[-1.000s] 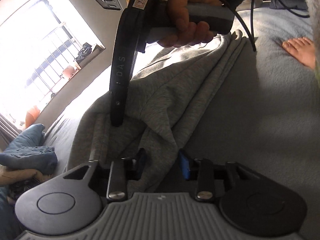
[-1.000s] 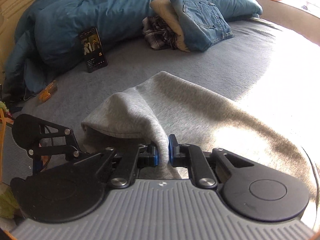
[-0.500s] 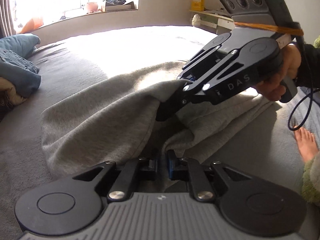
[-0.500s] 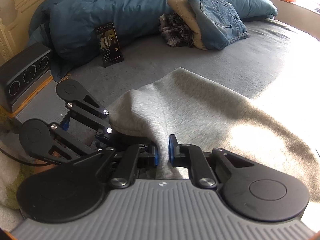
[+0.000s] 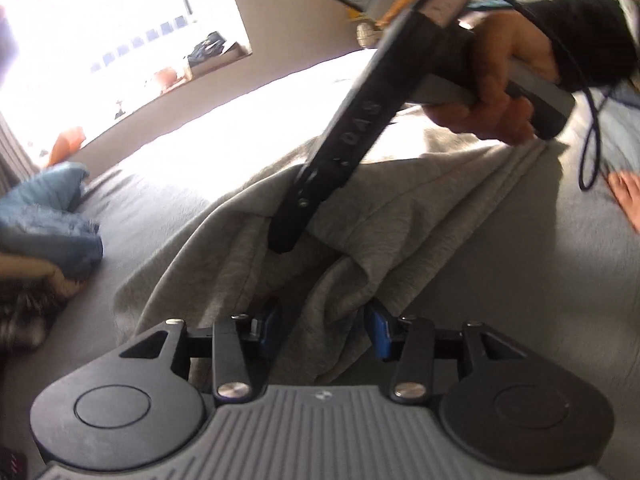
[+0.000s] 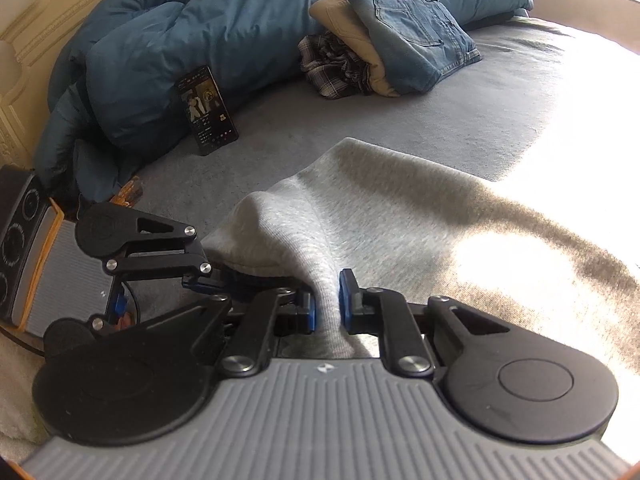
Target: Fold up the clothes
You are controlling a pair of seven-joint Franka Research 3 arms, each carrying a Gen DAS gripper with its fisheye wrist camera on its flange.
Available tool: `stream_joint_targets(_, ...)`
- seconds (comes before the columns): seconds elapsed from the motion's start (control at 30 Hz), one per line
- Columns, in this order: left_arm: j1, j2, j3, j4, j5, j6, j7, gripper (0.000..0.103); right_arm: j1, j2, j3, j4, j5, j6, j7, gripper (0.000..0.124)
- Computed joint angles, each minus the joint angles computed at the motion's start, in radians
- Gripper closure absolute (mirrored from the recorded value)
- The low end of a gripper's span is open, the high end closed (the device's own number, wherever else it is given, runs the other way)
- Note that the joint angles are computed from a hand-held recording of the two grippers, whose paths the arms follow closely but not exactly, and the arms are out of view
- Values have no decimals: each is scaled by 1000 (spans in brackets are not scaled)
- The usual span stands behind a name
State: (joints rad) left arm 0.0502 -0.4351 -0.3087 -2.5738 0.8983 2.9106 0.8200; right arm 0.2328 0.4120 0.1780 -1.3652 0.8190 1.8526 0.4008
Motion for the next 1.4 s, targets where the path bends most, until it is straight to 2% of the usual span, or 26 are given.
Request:
stream_joint_targets(0.07,27,8,-39,14,84,-5,8,56,-2,0,0,0,6,-1,13,112)
stream_joint_targets(0.13,35,30,-58,30,136,-6,-23,65,-5,-11,-1,-13,12,8,15,111)
stream_joint_targets(0.2,21,37,-42,31,142,9,-60,82,-13,-24,-2,-27,27,9,2,106)
stream_joint_targets(0.3,-11,49,27,16,68,75,-68,91,-38,-57,-5,-64,81,23,-40,95)
stream_joint_targets(0.4,-80,53,131,-19,-94,150,12,93,-61,-72,-13,-78,137,19,-70,95)
stream_joint_targets(0.47,-170,58,226,-38,-219,173,99,93,-64,-62,-20,-55,132,4,-66,95)
stream_joint_targets(0.53,-202,60,258,-45,-283,182,143,93,-59,-40,-22,-17,107,-16,-57,95)
stream_joint_targets(0.63,-194,56,252,-57,-328,189,180,93,-52,-9,-15,34,66,-63,-60,94)
stream_joint_targets(0.73,-179,51,233,-69,-375,199,195,94,-30,-2,-7,56,-7,-97,-135,94)
stream_joint_targets(0.8,-190,40,243,-86,-421,209,211,94,-1,-21,-11,26,-63,-57,-179,96)
stream_joint_targets(0.87,-205,28,257,-103,-464,216,232,95,29,-47,-17,-23,-105,23,-197,117)
stream_joint_targets(0.97,-227,23,272,-118,-518,223,270,95,9,-14,-12,6,-30,7,-97,117)
stream_joint_targets(1.03,-253,27,293,-123,-562,225,294,95,-17,30,-8,55,21,-53,-2,117)
stream_joint_targets(1.13,-355,35,393,-129,-681,236,323,95,-60,61,6,74,91,-110,57,117)
stream_joint_targets(1.2,-442,37,477,-115,-788,211,321,94,-85,65,14,71,136,-131,61,117)
stream_joint_targets(1.4,-723,4,753,-92,-1139,157,361,92,-69,24,6,15,116,-73,-8,117)
